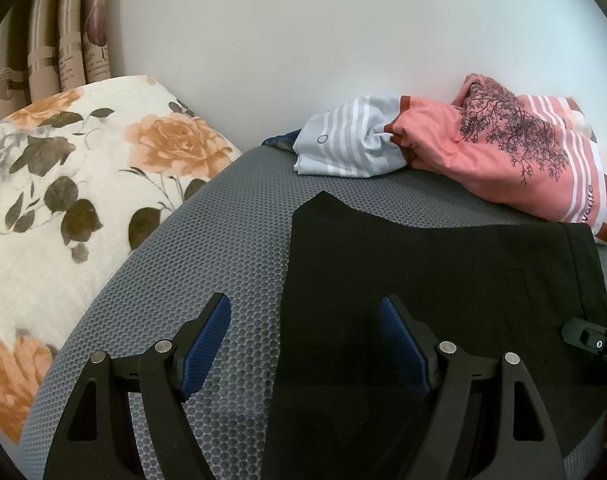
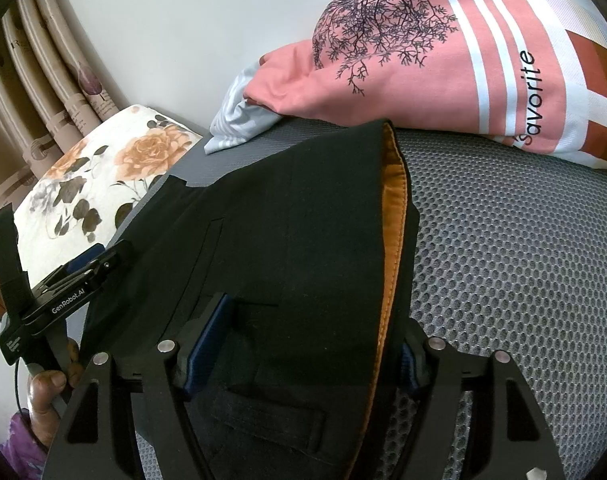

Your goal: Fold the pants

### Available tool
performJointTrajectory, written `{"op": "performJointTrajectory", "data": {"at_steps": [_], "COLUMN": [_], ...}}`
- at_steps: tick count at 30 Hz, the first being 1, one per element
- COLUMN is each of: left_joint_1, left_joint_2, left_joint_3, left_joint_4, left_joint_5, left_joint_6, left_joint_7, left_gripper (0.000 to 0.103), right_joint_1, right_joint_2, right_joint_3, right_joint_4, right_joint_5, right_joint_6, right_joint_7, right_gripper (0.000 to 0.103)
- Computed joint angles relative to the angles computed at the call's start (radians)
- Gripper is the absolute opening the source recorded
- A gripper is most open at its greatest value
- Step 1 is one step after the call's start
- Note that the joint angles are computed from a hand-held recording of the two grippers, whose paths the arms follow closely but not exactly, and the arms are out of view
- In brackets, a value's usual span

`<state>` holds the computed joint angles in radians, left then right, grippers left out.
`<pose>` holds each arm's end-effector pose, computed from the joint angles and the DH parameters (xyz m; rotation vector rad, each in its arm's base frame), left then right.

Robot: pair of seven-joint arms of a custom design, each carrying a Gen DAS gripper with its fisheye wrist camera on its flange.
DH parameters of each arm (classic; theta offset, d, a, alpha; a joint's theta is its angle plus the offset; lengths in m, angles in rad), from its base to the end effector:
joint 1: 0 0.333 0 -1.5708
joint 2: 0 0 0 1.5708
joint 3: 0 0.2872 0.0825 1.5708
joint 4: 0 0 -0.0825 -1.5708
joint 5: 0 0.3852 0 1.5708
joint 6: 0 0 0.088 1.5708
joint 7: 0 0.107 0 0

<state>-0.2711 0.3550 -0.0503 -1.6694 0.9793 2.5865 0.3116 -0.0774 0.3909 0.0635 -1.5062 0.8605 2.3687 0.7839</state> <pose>0.6487 -0.2280 0.4286 -1.8525 1.4601 -0.6474 0.7052 -0.0076 0.4710 -1.8124 1.3821 -0.1481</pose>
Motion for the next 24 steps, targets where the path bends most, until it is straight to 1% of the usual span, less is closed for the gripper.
{"op": "performJointTrajectory", "data": {"at_steps": [5,10,12,14,16,18,20,21,24], "left_joint_1": [-0.001,-0.003,-0.008,-0.02,-0.029,-0.031,-0.029,-0.033,-0.041], "left_joint_2": [0.0,-0.001,-0.005,-0.015,-0.03,-0.045,-0.05,-0.058,-0.093], "left_joint_3": [0.0,0.002,0.004,0.01,0.016,0.014,0.0,-0.008,-0.031], "left_joint_4": [0.001,0.002,-0.001,-0.007,-0.022,-0.037,-0.04,-0.046,-0.08], "left_joint_5": [0.0,0.004,0.015,0.049,0.105,0.154,0.16,0.157,0.16], "left_joint_6": [-0.001,-0.007,-0.018,-0.038,-0.046,-0.052,-0.083,-0.113,-0.174], "left_joint_7": [0.0,-0.003,-0.013,-0.048,-0.102,-0.148,-0.151,-0.15,-0.171], "left_gripper": [0.079,0.081,0.084,0.086,0.091,0.092,0.092,0.092,0.092], "right_joint_1": [0.002,0.018,0.033,0.042,0.029,0.022,0.023,0.026,0.041], "right_joint_2": [-0.002,-0.019,-0.025,-0.051,-0.095,-0.143,-0.196,-0.222,-0.306], "right_joint_3": [0.0,-0.004,-0.011,-0.013,0.007,0.014,0.007,-0.001,-0.036], "right_joint_4": [-0.003,-0.03,-0.042,-0.085,-0.145,-0.2,-0.254,-0.278,-0.358], "right_joint_5": [-0.004,-0.018,-0.04,-0.039,0.032,0.098,0.143,0.159,0.203], "right_joint_6": [0.003,0.041,0.08,0.158,0.229,0.251,0.225,0.203,0.162], "right_joint_7": [-0.001,0.009,0.032,0.039,-0.023,-0.088,-0.143,-0.164,-0.212], "right_gripper": [0.068,0.069,0.076,0.079,0.079,0.08,0.082,0.082,0.083]}}
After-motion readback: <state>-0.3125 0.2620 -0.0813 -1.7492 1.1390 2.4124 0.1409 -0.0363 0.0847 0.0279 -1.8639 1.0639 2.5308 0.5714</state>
